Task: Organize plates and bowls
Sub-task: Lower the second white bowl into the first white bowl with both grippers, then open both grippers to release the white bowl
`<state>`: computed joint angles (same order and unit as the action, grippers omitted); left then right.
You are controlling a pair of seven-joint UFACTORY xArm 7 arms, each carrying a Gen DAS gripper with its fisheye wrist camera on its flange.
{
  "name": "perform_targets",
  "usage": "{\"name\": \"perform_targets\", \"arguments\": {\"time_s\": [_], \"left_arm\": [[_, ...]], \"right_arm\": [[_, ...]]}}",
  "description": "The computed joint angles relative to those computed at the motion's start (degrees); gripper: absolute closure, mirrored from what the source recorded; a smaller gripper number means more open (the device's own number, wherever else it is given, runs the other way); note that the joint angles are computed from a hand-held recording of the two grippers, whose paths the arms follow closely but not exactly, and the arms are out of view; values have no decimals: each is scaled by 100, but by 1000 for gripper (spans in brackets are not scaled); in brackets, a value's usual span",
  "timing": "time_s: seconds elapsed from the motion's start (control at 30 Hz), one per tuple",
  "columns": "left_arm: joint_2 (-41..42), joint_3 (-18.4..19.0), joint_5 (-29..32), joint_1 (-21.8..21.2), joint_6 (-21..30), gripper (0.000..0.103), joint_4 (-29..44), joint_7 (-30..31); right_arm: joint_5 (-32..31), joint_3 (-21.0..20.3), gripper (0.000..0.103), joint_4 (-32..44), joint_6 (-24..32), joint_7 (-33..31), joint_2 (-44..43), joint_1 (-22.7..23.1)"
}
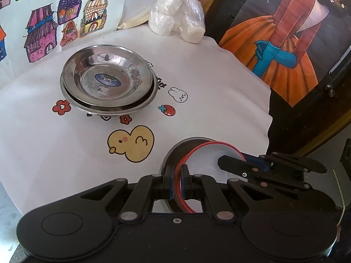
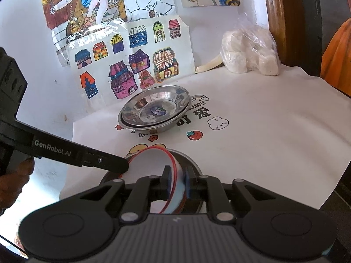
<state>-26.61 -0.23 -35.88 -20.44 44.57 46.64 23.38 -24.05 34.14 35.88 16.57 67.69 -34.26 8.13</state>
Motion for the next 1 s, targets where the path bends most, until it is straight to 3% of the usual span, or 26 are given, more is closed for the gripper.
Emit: {"name": "perform_targets", "arguments": {"time_s": [0.43,0.63,0.83,1.0], "left_arm": [[-16,-13,0,-5,-86,96,8,-14],[-8,8,-27,-27,-148,90,15,-17],[-14,9,-14,-15,-240,87,1,-44],[-21,5,19,-12,-351,74,-19,-94]], "right_arm": [[-22,-13,82,-73,-109,39,-13,-21],[41,-37,80,-160,-228,15,-78,-15],[104,-22,69,-214,-345,-69,-156,-30],[142,46,54,-202,-315,-145,-233,-98]]}}
